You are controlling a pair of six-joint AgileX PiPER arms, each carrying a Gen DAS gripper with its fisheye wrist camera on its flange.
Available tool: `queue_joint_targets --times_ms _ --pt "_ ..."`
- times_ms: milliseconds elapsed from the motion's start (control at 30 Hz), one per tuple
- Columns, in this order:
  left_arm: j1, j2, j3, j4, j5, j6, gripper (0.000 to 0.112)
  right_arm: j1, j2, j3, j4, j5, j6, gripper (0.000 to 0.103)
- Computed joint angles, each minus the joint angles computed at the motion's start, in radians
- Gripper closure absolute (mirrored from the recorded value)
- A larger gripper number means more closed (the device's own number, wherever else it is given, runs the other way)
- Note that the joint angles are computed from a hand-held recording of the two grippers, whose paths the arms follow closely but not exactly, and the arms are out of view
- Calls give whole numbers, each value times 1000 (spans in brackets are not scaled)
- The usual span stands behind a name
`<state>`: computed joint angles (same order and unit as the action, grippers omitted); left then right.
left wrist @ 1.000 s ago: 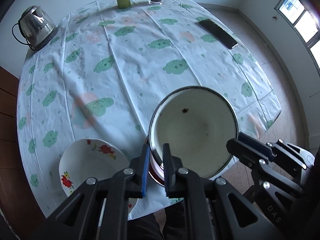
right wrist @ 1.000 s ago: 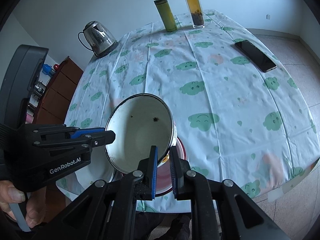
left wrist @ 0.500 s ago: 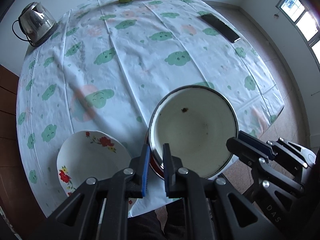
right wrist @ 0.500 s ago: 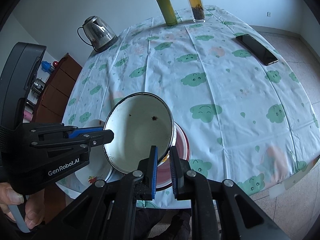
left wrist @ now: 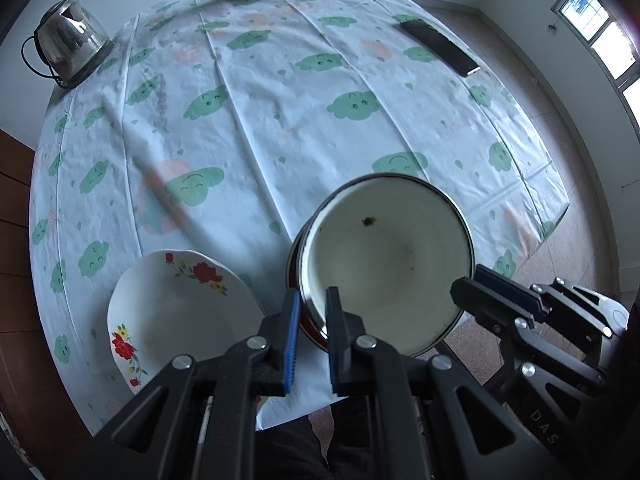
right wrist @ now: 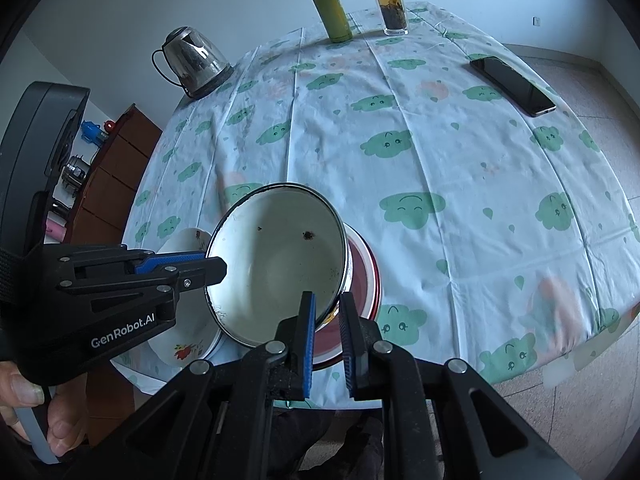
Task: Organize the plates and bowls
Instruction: 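Lower the white enamel bowl into the pink bowl with both grippers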
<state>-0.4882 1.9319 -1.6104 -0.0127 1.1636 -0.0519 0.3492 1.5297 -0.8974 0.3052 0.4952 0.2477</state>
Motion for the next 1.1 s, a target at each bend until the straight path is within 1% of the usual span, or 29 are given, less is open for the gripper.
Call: queue_joint_targets --times_ms 333,1100 --pt "-7 4 29 -3 -10 -6 103 4 -2 31 29 -16 -22 88" --pt "-8 54 22 -10 -11 -13 103 -24 46 53 141 -39 -142 88"
